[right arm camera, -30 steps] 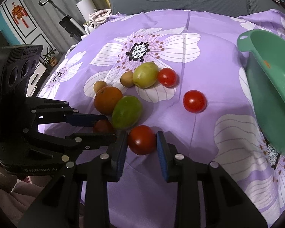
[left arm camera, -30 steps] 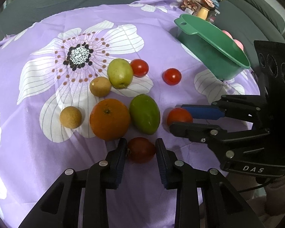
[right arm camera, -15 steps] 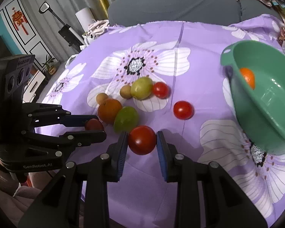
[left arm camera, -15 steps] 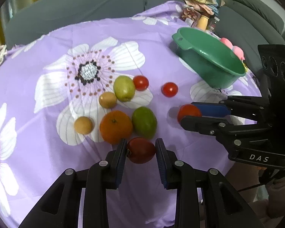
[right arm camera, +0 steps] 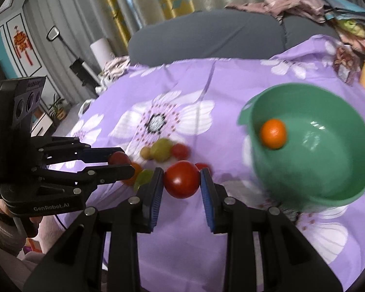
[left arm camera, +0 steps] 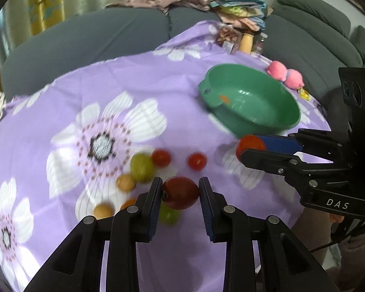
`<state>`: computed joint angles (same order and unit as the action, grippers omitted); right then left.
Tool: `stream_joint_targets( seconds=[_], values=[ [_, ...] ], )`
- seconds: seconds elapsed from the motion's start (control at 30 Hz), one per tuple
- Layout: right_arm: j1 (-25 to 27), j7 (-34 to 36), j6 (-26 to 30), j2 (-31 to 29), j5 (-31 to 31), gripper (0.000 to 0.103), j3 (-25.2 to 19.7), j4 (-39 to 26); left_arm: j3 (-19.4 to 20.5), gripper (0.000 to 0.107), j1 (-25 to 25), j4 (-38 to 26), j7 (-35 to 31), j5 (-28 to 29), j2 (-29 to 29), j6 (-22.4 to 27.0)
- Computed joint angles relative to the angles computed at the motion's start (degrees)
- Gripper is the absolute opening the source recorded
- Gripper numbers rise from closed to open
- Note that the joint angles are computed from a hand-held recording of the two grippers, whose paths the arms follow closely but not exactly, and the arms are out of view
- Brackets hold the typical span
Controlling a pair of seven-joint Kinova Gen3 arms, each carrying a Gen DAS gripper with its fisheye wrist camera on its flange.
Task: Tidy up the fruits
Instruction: 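Carry both tomatoes over the green bowl and open both tools, then bring both tools back to the remaining fruits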
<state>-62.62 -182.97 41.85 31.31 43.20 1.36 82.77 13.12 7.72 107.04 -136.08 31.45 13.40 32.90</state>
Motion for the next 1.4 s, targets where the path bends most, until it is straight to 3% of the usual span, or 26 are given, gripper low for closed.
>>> stream_joint_targets(
  seconds=[0.2,0.47,0.8,1.2,1.27,1.33,1.4],
  values=[
    [-2.26,-8.22,3.58,-3.54,5.77,0.031,1.81,4.62,2.13,0.031,1.16,-4.30,-1.43,2.13,1.95,0.58],
    [-1.15,-17.78,9.56,-7.18,10.56,0.031,-0.71,10.19,4.46,0.031,4.21,-11.35,-0.49,2.48,6.87,1.86],
    [3.58,-17.82,15.45,-6.59,7.76,0.031,-5.78,10.69,3.50,0.031,11.61,-19.55,8.88,-6.95,14.31,4.31],
    [4.37,-15.86,17.17,-5.98,5.69,0.033,-6.52,9.40,5.09,0.031,9.62,-18.93,11.73,-8.20,13.96,3.69],
    [3.89,-15.71,17.94,-5.80,5.58,0.034,-6.46,8.70,5.39,0.036,8.65,-18.30,11.30,-7.30,13.42,3.73],
    [3.35,-15.94,18.35,-5.90,5.86,0.038,-6.39,8.37,5.70,0.055,7.14,-16.88,10.46,-5.93,12.38,3.62],
    [2.68,-16.05,19.14,-5.70,6.05,0.041,-6.46,7.54,5.54,0.065,5.92,-15.50,9.75,-4.91,11.41,3.54]
  ],
)
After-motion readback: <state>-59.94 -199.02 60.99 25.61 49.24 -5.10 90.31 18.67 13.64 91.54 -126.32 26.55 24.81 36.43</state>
